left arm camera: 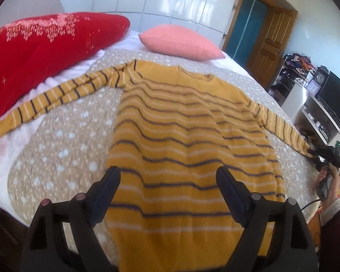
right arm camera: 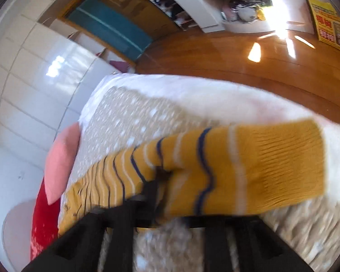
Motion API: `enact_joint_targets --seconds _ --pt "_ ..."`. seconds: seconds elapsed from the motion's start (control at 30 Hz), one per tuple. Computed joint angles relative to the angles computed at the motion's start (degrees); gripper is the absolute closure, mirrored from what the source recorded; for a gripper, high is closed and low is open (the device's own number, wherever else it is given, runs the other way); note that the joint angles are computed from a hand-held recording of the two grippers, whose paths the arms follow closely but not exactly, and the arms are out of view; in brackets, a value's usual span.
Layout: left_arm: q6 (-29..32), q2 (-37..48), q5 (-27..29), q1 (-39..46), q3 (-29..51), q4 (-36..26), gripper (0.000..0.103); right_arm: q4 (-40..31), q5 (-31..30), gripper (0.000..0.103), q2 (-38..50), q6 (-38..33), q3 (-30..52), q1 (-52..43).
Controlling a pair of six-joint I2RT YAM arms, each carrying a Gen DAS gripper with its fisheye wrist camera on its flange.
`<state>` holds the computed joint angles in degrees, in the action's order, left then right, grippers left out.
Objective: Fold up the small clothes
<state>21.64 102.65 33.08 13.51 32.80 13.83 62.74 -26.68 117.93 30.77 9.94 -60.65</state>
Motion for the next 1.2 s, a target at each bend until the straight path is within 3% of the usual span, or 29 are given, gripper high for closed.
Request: enact_joint_targets --seconds 0.17,0.23,0.3,0.37,0.43,0.53,0.6,0.67,0.77,0.9,0.93,0.97,1.03,1.2 --pt "-7.9 6.5 -1.9 -3.0 8.5 4.9 0.018 -23.7 11.6 0.096 -26.9 -4.3 1.2 7.5" --pt "-12.1 10.5 -2.4 -3.6 13.4 6.7 0.018 -35.1 17.6 0.096 -38.1 -4.6 3.4 17.2" --pt "-15.2 13.6 -1.7 -3.1 18.0 6.4 0.018 -42.6 22.1 0.096 -44.0 -2.9 5.8 26.4" --pt "-18.4 16.8 -0.1 -1.8 22.5 6.0 0.018 -46.5 28.0 0.096 -44.2 -0.7 9.9 37.0" --pt "-20.5 19.7 1.9 0.3 25.9 6.4 0.017 -49.0 35.0 0.096 -37.0 1.8 18.5 50.1" --pt "-23.1 23.9 3.0 3.9 30.6 7.4 0.016 -51.4 39.6 0.096 -20.0 3.9 35.1 63.1" --pt "-23.9 26.8 4.6 6.9 35.6 4.0 0.016 -53.7 40.5 0.096 -9.0 4.4 46.7 69.0" --pt "-26.4 30.0 6.3 10.2 41.1 1.1 0.015 -61.0 40.6 0.096 1.4 4.9 61.1 73.0" --pt "-30.1 33.4 5.0 13.2 46.1 0.1 0.014 -65.5 40.2 0.096 19.1 0.1 82.7 77.8" --pt "-31.9 36.3 3.3 15.8 51.2 -2.2 0.014 -82.5 37.8 0.092 36.1 -1.5 109.2 80.8" --pt "-32.5 36.8 3.3 16.3 52.1 -2.4 0.014 -84.2 36.3 0.083 38.7 -2.5 112.5 81.5" --pt "-33.2 37.3 3.4 16.8 52.9 -2.6 0.014 -84.2 35.6 0.067 39.8 -4.1 113.8 82.7" --pt "-34.6 38.2 3.2 17.5 54.6 -3.4 0.014 -82.9 35.9 0.050 38.9 -6.2 111.7 84.2" --pt "-37.3 39.1 3.7 19.6 55.8 -3.5 0.014 -78.8 35.3 0.047 33.1 -8.4 103.8 85.9"
